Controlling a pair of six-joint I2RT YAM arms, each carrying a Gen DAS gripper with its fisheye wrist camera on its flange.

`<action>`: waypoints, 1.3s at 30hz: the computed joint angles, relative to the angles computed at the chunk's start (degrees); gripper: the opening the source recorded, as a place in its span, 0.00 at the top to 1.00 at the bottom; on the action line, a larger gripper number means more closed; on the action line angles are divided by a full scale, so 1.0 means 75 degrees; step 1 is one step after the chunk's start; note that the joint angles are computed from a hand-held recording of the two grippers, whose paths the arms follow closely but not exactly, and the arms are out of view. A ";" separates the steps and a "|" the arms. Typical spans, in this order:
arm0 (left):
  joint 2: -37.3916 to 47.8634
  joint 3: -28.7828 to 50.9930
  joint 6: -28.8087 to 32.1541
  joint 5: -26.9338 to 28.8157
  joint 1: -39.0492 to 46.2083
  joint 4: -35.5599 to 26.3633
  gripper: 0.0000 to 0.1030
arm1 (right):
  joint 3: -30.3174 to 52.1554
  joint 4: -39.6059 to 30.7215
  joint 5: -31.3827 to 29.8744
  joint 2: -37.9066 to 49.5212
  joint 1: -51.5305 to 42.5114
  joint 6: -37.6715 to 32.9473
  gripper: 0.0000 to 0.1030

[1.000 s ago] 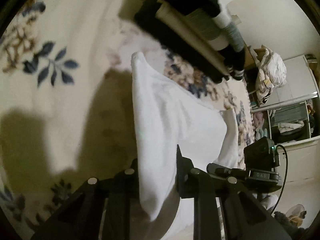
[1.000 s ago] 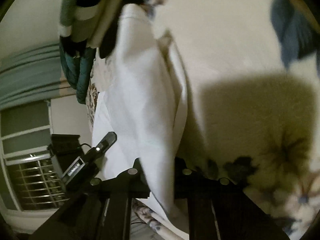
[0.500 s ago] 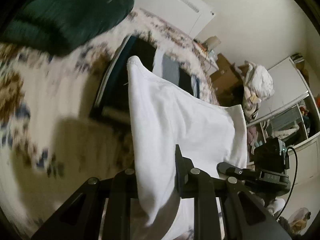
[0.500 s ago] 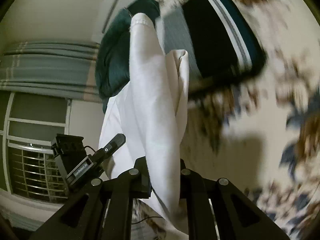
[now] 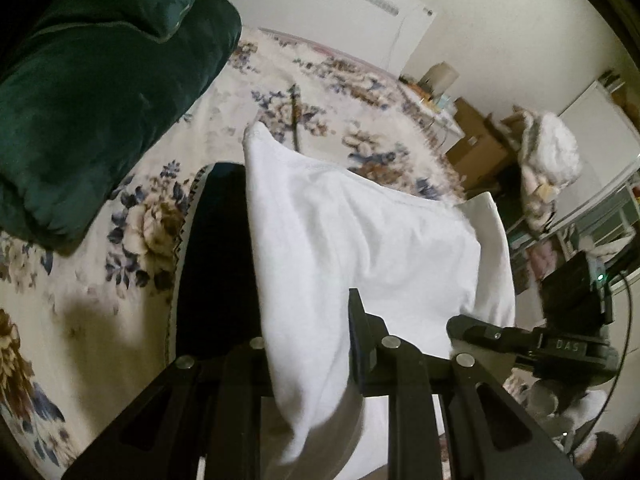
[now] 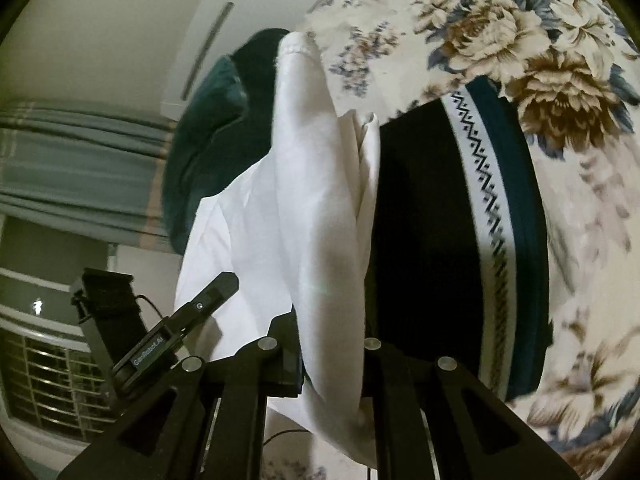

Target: Fold small clothes

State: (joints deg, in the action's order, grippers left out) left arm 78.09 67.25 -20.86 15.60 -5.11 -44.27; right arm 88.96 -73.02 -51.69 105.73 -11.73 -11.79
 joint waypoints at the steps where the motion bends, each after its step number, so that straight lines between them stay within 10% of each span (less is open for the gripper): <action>1: 0.0064 -0.0029 0.0008 -0.0095 -0.0039 0.0000 0.82 | -0.0019 0.0167 0.0108 0.0077 0.0084 0.0097 0.89; 8: -0.0013 -0.0018 -0.0224 -0.1341 -0.0579 -0.0216 0.63 | -0.0066 0.0868 0.1548 0.0079 0.0688 0.0231 0.86; 14: 0.0026 0.0264 -0.0344 -0.2866 -0.1274 -0.0601 0.58 | -0.0500 0.1477 0.3720 -0.0918 0.1387 0.0780 0.63; 22: -0.0366 0.0322 -0.0710 -0.4030 -0.1857 -0.1188 0.06 | -0.1659 0.2170 0.6246 -0.2728 0.1962 0.0874 0.04; 30: -0.0911 0.0669 -0.1368 -0.5017 -0.2425 -0.2167 0.00 | -0.1895 0.1758 0.7461 -0.3979 0.2015 0.0856 0.00; 39: -0.0868 0.2941 -0.3289 -0.6278 -0.4315 -0.5260 0.00 | -0.0275 -0.0341 0.7145 -0.5059 0.1443 0.0641 0.00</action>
State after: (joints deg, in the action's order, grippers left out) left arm 71.58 89.30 -45.53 -31.48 -37.47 -83.72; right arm 86.90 -75.58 1.90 67.79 -0.91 -6.98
